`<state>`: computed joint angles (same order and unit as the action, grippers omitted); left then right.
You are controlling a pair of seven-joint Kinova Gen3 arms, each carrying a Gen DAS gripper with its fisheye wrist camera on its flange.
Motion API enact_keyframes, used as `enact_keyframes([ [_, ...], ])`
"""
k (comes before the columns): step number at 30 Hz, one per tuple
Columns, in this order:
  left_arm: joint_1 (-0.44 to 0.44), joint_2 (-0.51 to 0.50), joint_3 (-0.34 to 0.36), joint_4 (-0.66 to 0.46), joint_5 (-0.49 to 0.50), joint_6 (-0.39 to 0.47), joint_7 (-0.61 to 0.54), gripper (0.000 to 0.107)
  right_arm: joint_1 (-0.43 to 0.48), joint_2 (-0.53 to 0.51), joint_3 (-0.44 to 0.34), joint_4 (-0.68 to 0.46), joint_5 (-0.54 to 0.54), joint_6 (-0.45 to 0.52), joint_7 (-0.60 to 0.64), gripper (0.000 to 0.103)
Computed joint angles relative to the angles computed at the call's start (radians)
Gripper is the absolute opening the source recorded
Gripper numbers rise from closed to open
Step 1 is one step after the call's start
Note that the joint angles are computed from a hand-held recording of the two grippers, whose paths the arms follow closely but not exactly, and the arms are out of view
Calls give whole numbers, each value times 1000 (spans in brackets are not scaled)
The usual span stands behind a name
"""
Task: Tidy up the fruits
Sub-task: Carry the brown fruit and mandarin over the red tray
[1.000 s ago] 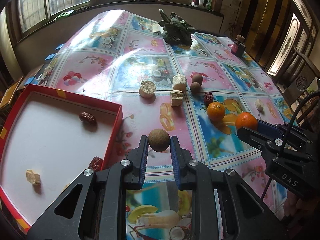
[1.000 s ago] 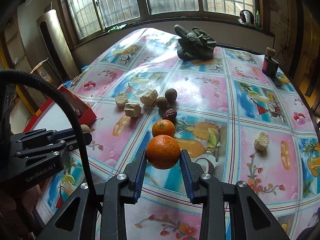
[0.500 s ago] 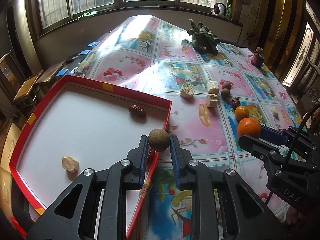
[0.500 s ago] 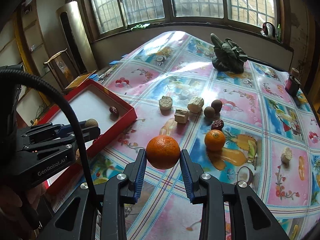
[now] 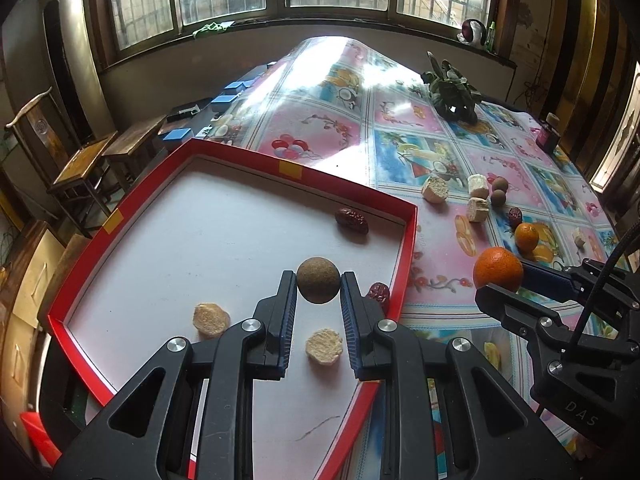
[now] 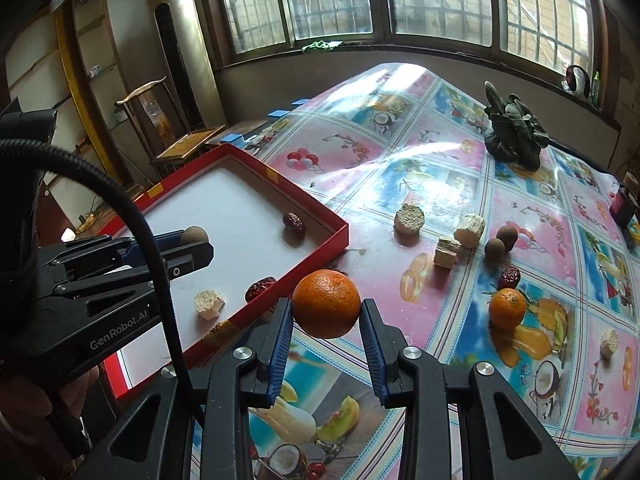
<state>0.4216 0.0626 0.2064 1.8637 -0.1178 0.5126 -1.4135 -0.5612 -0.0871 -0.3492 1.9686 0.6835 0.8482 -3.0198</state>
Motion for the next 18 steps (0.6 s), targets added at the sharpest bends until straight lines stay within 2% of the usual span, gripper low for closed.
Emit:
enact_keyframes([
  [18,-76,34,-51,-25,6,-2,-3,22,-44,120,76,-110,-29,-50,153,33],
])
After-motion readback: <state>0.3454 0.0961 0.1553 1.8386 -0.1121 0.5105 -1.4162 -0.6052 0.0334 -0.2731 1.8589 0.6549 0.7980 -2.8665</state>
